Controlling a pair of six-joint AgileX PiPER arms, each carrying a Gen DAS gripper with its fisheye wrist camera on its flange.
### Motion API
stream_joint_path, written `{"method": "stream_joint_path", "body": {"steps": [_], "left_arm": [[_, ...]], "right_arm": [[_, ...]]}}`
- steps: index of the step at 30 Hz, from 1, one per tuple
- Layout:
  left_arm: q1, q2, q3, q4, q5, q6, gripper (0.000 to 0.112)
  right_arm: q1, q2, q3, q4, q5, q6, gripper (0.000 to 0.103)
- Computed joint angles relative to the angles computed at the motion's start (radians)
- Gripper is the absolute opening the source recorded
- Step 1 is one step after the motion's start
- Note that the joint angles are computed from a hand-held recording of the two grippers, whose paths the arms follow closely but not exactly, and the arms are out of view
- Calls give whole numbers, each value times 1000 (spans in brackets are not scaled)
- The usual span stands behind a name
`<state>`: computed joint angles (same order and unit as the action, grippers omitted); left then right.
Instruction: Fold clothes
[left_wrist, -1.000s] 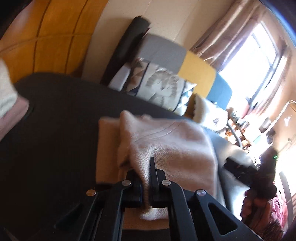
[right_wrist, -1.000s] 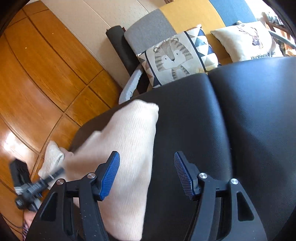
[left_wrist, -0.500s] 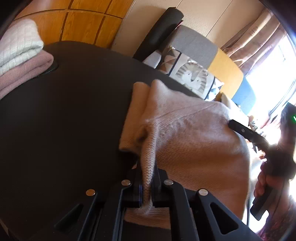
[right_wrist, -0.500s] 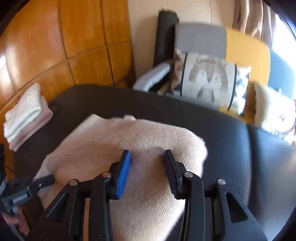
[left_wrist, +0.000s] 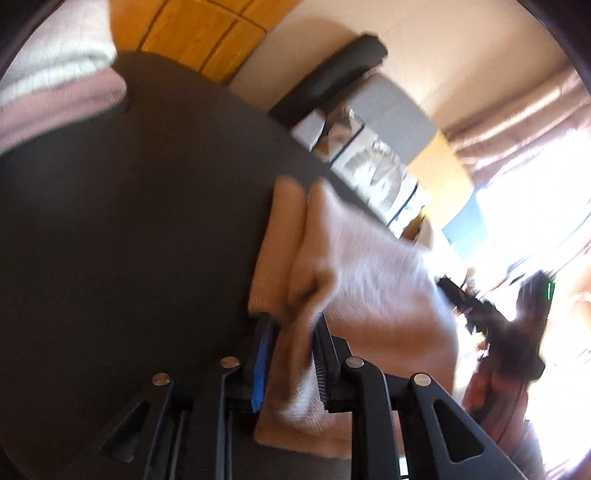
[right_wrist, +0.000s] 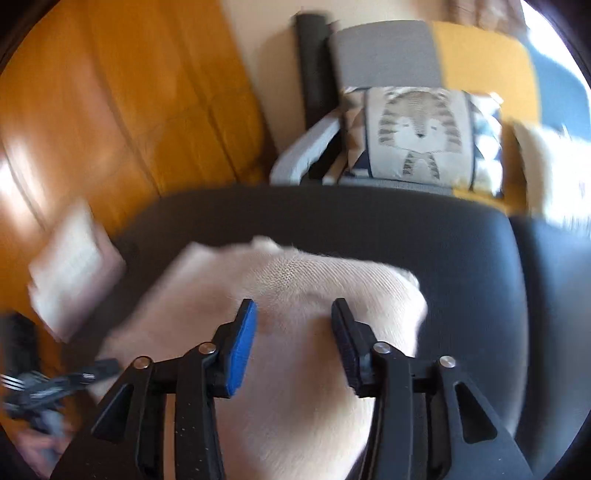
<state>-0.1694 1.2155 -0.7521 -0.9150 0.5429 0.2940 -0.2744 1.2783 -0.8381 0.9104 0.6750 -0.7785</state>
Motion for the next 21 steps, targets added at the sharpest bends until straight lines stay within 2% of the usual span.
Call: {"method": "stream_joint_path", "body": {"steps": [2, 5, 9, 13, 15, 18, 21], "left_arm": [[11, 7, -48, 22, 9, 27, 33], [0, 69, -151, 98, 44, 27, 54], [-57, 217, -297, 240, 81, -55, 70], [-115, 351, -430, 442, 131, -221, 75], [-129, 390, -463, 485, 163, -240, 83], [-121, 379, -436, 459, 176, -202, 85], [-99, 406, -476, 432, 236, -156, 85]], "right_arm": [[-103, -65, 64, 79, 83, -2, 69], [-202, -87, 123, 69, 181, 24, 70], [-274, -54, 170, 108, 256, -34, 74], [-267, 14, 142, 121, 281, -43, 77], [-261, 46, 123, 126, 294, -48, 77], [-275, 68, 114, 131, 313, -44, 78], [-310, 45, 124, 136, 328, -37, 78]]}}
